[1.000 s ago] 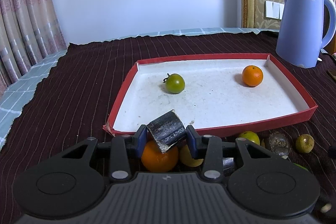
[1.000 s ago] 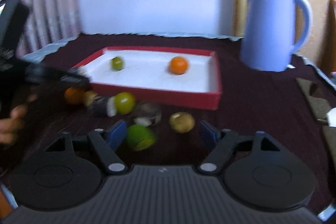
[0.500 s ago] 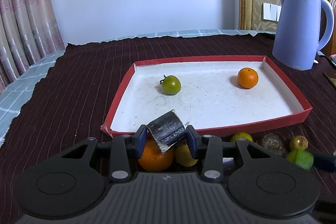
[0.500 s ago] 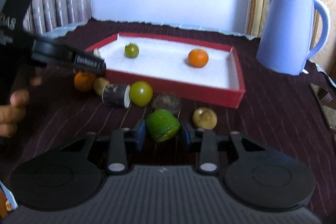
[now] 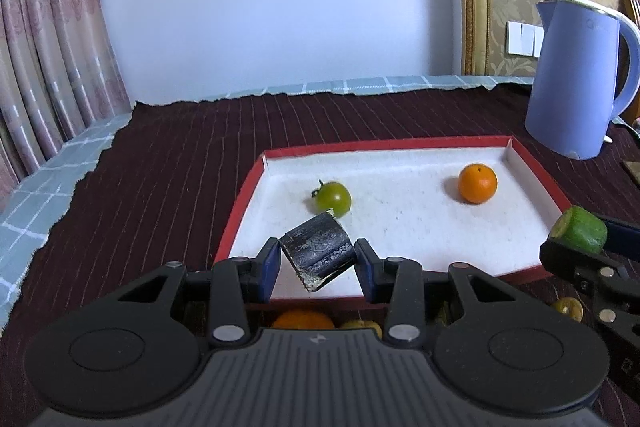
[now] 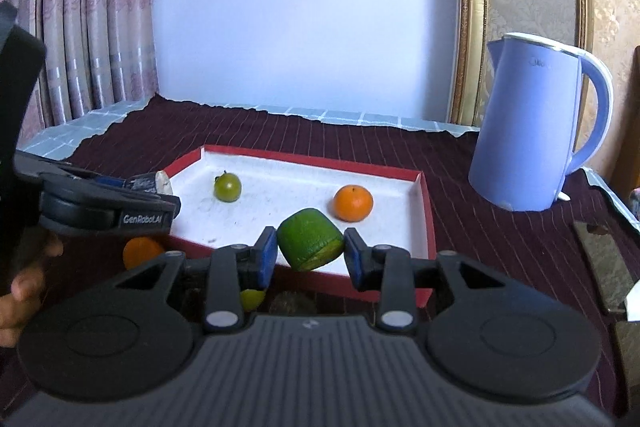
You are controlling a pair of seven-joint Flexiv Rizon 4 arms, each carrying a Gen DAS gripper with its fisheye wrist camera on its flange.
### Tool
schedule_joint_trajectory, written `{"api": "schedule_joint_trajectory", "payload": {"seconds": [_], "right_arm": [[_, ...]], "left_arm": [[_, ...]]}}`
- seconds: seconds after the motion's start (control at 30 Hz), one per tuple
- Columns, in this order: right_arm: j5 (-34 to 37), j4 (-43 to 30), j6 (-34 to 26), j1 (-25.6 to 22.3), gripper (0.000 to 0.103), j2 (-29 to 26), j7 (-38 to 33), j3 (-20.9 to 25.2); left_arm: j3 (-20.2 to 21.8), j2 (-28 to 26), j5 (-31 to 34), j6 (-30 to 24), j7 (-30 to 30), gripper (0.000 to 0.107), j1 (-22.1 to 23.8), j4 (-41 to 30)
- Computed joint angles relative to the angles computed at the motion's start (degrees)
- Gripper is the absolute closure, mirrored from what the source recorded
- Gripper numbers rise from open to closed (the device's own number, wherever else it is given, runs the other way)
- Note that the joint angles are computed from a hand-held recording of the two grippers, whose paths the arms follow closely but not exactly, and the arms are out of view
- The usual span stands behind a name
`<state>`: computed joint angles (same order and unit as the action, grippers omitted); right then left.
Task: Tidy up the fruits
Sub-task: 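Carry the dark piece with the left tool while the right tool lifts the lime toward the tray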
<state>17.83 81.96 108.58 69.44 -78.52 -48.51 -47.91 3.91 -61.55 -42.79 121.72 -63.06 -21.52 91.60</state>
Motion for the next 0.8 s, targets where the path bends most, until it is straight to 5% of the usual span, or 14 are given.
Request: {"api": "schedule_joint_trajectory", "payload": {"seconds": [0.8], "right_arm": [[-4.8, -6.7, -3.3, -4.8, 0.069, -1.9, 5.6, -2.1]], "left_arm": [[11.5, -7.3, -15.8, -10.3, 6.6, 0.067, -8.1, -13.4]]}}
